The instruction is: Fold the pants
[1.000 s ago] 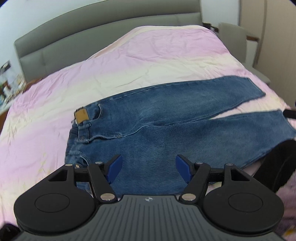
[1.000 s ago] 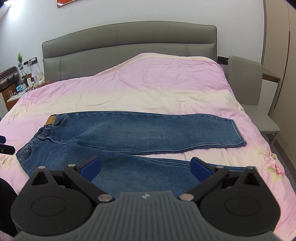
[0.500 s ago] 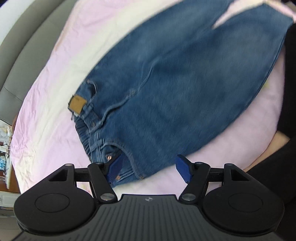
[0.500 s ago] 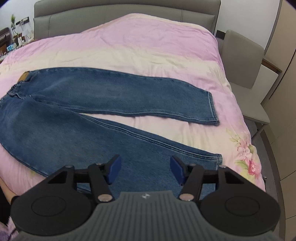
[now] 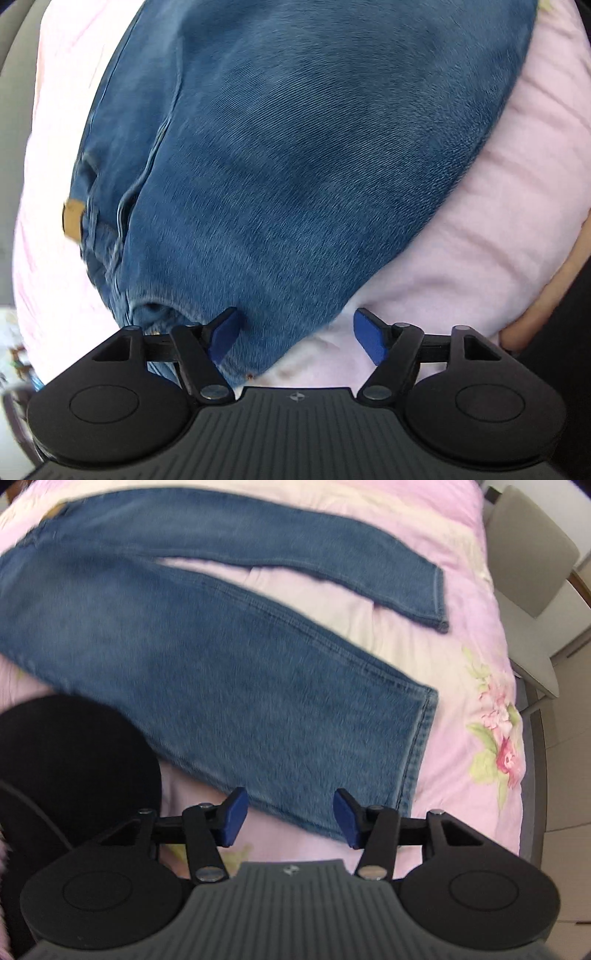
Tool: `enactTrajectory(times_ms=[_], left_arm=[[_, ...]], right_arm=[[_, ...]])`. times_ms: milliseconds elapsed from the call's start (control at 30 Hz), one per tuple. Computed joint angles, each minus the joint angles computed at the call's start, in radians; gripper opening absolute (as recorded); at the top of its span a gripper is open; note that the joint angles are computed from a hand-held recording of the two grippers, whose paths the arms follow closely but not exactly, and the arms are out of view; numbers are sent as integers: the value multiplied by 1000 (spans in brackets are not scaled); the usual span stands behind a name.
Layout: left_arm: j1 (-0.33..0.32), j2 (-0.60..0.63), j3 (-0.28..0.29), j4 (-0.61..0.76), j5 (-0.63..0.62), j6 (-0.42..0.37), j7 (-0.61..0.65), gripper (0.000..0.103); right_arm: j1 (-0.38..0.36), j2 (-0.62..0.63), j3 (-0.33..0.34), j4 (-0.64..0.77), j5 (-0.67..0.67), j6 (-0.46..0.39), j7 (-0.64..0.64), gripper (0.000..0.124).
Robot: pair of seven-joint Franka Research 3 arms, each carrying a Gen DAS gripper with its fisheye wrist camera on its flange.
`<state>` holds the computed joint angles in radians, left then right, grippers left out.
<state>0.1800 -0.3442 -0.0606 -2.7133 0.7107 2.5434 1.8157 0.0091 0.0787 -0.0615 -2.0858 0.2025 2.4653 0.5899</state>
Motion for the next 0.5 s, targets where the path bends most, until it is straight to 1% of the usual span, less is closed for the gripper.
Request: enactTrajectory(times_ms=[33, 67, 100, 133, 167, 233, 267, 300, 333, 367, 400, 500], left_arm=[[9, 5, -10, -4, 32, 11, -18, 86], [17, 9, -16, -8, 59, 20, -37, 87], [21, 12, -21, -10, 79, 23, -54, 88], [26, 14, -25, -12, 102, 27, -69, 89], [32, 18, -29, -16, 135, 37, -89, 90], [35, 19, -37, -17, 170, 30, -125, 89], [35, 24, -43, -11, 187, 22, -149, 73], [30, 15, -51, -13, 200, 15, -175, 57], [23, 6, -47, -13, 199, 18, -186, 52], [15, -6, -41, -15, 187, 22, -191, 41], [13, -15, -35, -17, 182, 34, -202, 33], [18, -60, -26, -30, 157, 60, -254, 25]], right_arm=[[0, 5, -1, -5, -14, 1, -8, 50], [0, 11, -1, -10, -22, 6, -17, 54], [1, 17, 1, -16, -26, 17, -29, 61], [1, 24, 2, -20, -30, 24, -41, 64], [4, 31, 2, -24, -42, 33, -43, 65], [10, 42, 2, -43, -72, 84, -46, 65], [12, 45, 3, -55, -77, 115, -51, 64], [13, 46, 4, -63, -76, 136, -46, 59], [14, 44, 5, -73, -70, 160, -48, 52], [13, 39, 9, -87, -58, 190, -62, 35], [13, 31, 11, -99, -47, 212, -75, 21], [8, 1, 18, -135, 4, 273, -134, 13]])
